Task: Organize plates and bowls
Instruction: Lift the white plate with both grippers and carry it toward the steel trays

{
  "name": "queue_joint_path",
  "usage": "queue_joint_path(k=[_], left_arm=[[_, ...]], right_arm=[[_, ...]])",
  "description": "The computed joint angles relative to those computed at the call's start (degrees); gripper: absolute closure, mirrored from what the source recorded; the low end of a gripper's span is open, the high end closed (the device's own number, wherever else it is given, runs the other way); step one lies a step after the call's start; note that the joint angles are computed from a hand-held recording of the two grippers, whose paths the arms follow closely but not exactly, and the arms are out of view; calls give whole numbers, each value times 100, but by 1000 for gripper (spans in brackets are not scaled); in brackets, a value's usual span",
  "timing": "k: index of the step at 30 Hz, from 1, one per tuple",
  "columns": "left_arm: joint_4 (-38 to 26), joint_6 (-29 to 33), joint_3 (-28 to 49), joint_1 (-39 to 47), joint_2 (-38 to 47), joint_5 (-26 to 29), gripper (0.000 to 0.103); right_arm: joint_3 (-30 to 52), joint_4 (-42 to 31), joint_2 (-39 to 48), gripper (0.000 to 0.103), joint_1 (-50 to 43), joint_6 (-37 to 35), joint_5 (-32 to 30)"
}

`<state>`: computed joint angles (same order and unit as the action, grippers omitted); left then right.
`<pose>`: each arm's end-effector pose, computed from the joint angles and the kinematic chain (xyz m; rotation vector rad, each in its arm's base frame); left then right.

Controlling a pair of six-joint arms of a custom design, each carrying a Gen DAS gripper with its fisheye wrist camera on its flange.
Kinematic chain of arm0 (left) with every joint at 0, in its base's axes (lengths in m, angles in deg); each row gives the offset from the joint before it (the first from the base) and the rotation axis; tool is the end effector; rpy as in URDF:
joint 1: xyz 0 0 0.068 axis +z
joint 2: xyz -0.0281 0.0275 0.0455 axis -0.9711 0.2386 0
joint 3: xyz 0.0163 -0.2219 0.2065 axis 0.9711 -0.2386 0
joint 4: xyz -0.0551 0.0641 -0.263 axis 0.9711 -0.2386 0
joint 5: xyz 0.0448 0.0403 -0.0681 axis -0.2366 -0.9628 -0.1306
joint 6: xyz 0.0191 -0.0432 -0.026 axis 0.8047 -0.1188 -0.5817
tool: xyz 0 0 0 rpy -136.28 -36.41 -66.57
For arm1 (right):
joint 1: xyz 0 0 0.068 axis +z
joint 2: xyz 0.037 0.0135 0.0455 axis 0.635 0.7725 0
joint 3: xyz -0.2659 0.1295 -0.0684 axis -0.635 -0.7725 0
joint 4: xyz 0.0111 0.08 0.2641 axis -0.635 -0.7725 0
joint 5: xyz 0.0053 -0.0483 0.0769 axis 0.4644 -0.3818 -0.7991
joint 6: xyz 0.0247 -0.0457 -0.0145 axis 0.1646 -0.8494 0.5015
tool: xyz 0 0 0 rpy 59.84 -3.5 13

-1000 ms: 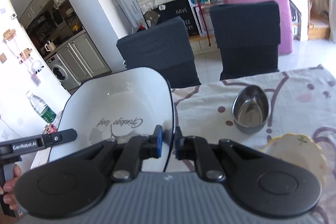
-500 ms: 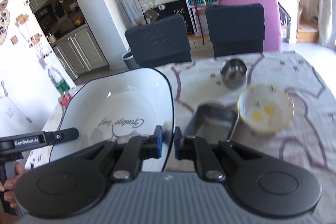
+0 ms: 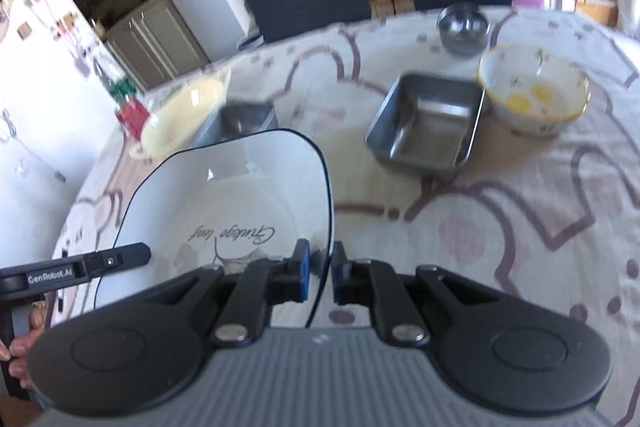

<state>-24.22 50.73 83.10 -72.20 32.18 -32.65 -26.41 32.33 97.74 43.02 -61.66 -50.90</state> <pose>0.2466 0.0042 0.1847 -0.0593 2.5130 -0.4840 0.2942 0.0292 0.2061 0.0153 2.5304 0.4783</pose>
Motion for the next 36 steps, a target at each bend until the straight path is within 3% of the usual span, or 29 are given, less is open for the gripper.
queue_joint_path(k=[8,36], left_arm=[[-141,94,102,24,530,-228,92],[166,-129,630,-216,1579,-849,88]], right_arm=[[292,-426,722,89,327,24,237],[1092,-445,1908,87,716,175,692]])
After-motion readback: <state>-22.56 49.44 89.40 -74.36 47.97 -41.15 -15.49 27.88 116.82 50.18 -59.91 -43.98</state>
